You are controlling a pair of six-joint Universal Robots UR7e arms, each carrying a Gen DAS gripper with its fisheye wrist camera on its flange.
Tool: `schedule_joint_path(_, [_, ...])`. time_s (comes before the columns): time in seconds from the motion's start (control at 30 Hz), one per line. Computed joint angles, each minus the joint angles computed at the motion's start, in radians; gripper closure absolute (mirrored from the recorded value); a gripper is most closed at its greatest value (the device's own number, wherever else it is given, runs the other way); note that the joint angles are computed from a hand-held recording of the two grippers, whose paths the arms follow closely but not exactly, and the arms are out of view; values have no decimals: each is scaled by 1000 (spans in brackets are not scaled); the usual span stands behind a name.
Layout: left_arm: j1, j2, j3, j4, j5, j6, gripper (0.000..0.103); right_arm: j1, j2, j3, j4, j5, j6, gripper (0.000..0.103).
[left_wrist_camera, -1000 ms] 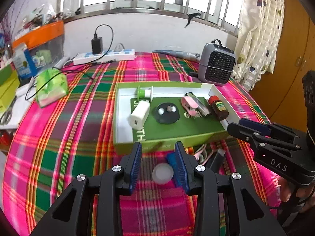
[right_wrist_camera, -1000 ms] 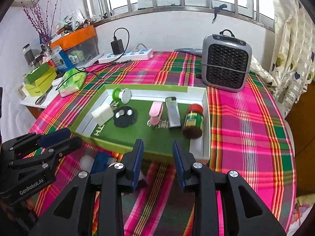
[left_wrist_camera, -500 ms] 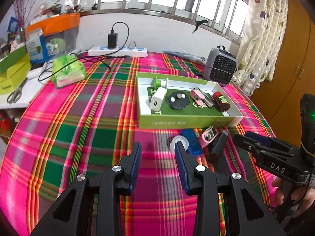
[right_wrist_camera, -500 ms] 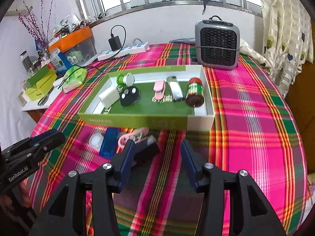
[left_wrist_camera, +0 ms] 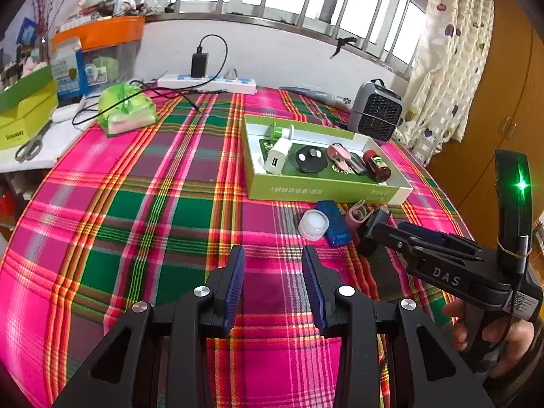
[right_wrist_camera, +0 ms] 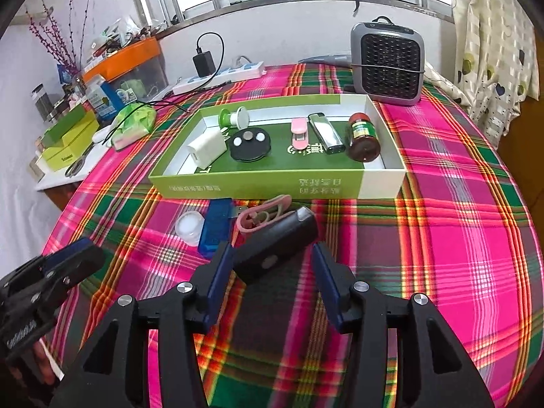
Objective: Organize rigid objects
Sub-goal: 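Reach the right tool to the black rectangular case and grasp it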
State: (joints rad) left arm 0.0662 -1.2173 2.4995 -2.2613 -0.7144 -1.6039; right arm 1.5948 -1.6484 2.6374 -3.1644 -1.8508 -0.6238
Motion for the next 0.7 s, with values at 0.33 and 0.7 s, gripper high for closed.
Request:
schedule_joint_path(0.33, [13,18,4,-70,-10,55,69,31,67,-17,-65,-62,66,53])
schedule_joint_path(0.7, [29,42,-9,-92,-23,83,69,36,104,-33,-85,-77,76,52])
